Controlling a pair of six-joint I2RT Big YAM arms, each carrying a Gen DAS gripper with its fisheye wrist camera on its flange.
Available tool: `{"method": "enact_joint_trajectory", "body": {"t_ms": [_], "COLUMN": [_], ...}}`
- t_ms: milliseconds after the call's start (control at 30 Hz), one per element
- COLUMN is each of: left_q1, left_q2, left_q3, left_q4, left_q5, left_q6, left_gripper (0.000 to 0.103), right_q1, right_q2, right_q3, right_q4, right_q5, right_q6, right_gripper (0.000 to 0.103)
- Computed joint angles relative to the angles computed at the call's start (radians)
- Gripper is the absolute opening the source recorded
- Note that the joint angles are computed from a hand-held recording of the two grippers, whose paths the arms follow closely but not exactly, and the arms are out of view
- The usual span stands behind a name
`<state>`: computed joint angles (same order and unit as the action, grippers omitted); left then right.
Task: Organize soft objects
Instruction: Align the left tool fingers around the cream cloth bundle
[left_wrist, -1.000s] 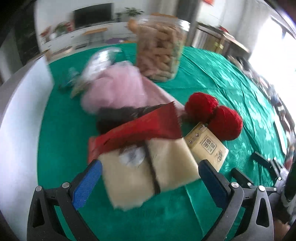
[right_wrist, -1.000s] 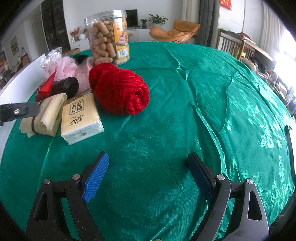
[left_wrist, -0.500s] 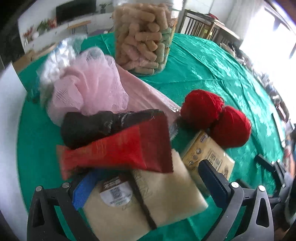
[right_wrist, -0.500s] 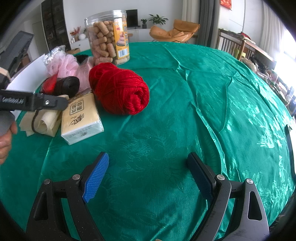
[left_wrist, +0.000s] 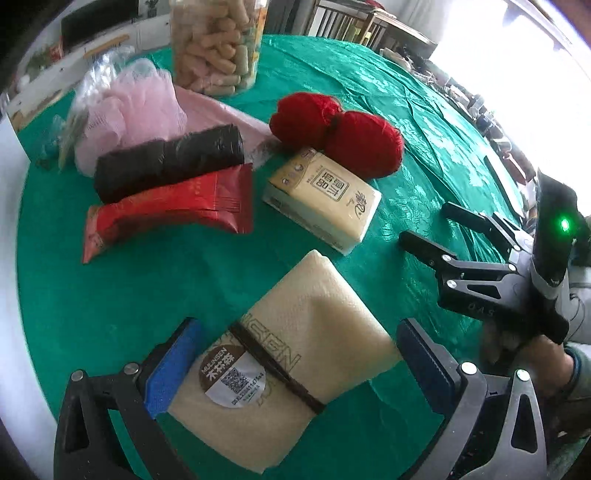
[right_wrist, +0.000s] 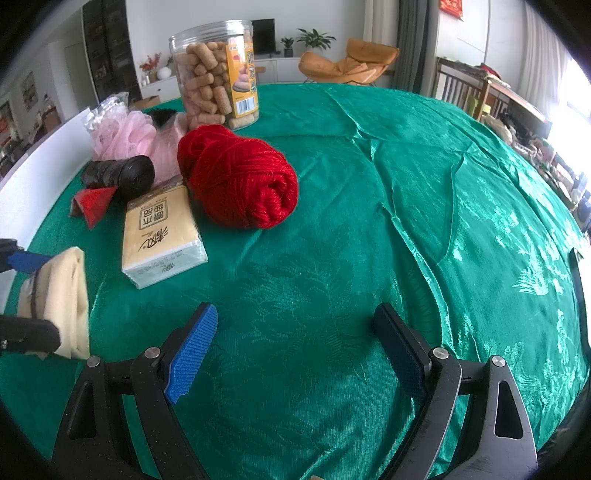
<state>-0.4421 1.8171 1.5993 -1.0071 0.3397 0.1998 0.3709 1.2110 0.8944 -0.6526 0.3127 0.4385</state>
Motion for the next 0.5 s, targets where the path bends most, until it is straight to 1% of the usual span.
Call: {"method": "enact_joint_trajectory", "body": {"t_ms": [67, 133, 167, 200, 233, 300, 367, 433, 500], "left_q1": [-0.005, -0.023, -0.026, -0.035, -0.042, -0.045, -0.052, -0.053, -0.052], "left_q2": [0.000, 0.021, 0.022, 0.015, 0.013, 0.012, -0.008, -0.027, -0.031], "left_q3": [0.005, 0.037, 0.037, 0.025, 0.019, 0.012, -0.022, -0.054, -0.065], "left_q4": [0.022, -0.001, -0.013, -0.017, -0.020, -0.051, -0.051, -0.034, -0.025], "left_q5": [-0.008, -0.044, -0.070, -0.115, -0.134, -0.162, -0.201, -0.219, -0.220], "left_q6": [-0.006, 0.042, 0.088, 0.159, 0.192, 0.257, 0.317, 0.339, 0.327], "left_gripper": [0.103, 0.103, 0.103, 0.103, 0.103, 0.103, 0.103, 0.103, 0.103], "right_q1": [0.000, 0.000, 0.000, 0.001, 0.002, 0.003, 0.001, 0.002, 0.001], "right_q2": [0.000, 0.000, -0.001, 0.000, 0.000, 0.002, 0.000, 0.001, 0.000], "right_q3": [0.000, -0.001, -0.001, 0.000, 0.001, 0.002, 0.001, 0.001, 0.000], "right_q4": [0.000, 0.001, 0.001, 0.000, 0.001, 0.000, 0.000, 0.000, 0.000], "right_q5": [0.000, -0.001, -0.002, -0.002, -0.003, -0.001, -0.002, -0.001, -0.002], "right_q6": [0.000, 0.000, 0.000, 0.001, 0.001, 0.002, 0.001, 0.002, 0.001], "right_gripper": [0.089, 0.089, 0.089, 0.089, 0.089, 0.089, 0.089, 0.089, 0.089]}}
